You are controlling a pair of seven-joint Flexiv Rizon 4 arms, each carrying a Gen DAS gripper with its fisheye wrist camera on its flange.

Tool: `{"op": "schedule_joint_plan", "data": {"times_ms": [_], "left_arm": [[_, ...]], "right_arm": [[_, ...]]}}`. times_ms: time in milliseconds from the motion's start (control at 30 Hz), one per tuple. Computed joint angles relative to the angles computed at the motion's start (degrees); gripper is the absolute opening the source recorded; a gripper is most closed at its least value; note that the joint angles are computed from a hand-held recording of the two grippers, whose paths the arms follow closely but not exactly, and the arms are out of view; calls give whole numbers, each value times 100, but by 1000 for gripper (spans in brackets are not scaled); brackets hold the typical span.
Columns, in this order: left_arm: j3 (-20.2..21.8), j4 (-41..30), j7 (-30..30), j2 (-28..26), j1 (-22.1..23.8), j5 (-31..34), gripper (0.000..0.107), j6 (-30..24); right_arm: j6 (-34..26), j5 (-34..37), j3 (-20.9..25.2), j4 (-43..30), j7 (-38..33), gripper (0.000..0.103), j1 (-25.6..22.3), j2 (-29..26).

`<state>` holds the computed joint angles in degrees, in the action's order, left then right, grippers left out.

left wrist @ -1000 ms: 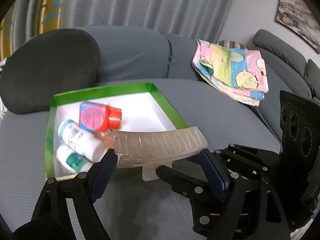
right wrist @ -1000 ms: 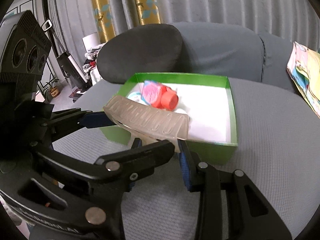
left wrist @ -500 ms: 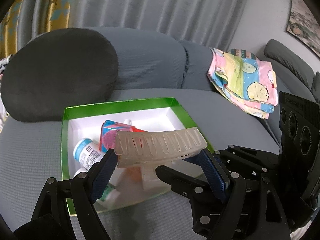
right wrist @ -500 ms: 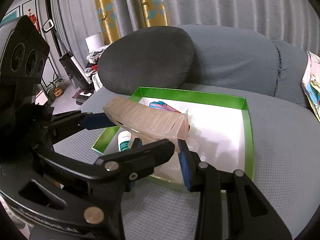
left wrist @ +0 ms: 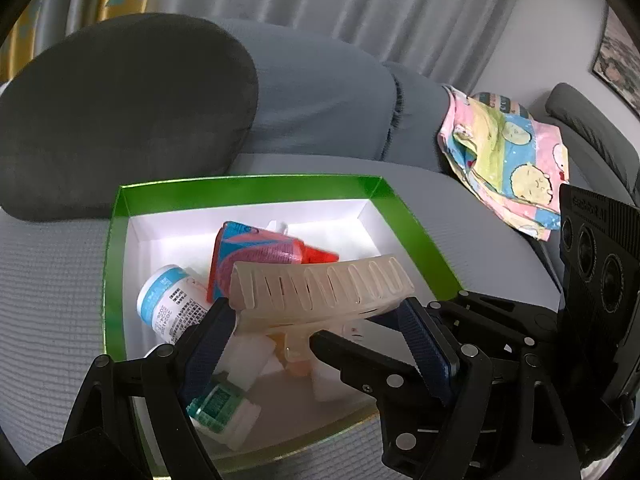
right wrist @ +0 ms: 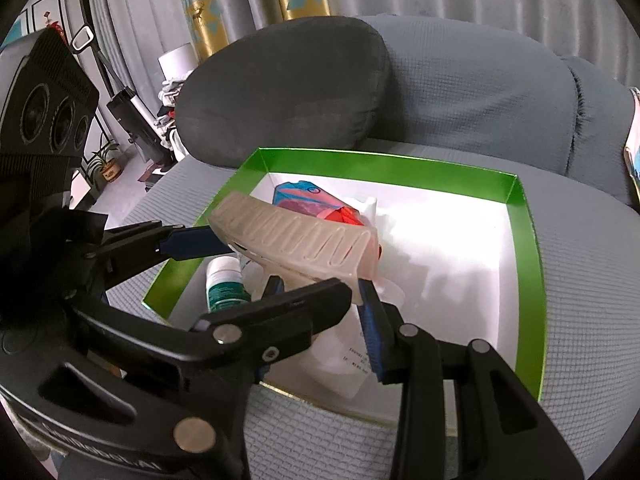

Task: Organize rigid objects
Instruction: 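Lower the white claw clip into the green box and open the right tool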

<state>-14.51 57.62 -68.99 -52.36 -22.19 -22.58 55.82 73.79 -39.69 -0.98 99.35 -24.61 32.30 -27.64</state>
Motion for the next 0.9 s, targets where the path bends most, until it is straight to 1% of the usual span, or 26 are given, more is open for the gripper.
{"op": "schedule_joint_plan", "data": {"times_ms": [333,500,567,700,767,900], "left_arm": [[112,-184,-180,-142,-21,74,84,-224],[217,-344,-348,-207,-75,194,84,-365],[219,-334,-360,-195,-67,220,84,-365],[231,-290,-378,-145,-74,275,84,-321],[234,-230,-383,-94,-70,294,84,-307],[311,-140,-486,-13,-84,370,84,-260]], "right_arm": [[-164,424,172,-174,-299,39,-95,-185],[-345,590,230,-286,-433,40,-81,-229],[-373,654,249,-302,-466,43,-84,-234],[-469,703,254,-323,-489,46,-59,-209],[-486,637,194,-283,-424,56,-10,-166],[-492,481,143,-175,-295,57,27,-67]]}}
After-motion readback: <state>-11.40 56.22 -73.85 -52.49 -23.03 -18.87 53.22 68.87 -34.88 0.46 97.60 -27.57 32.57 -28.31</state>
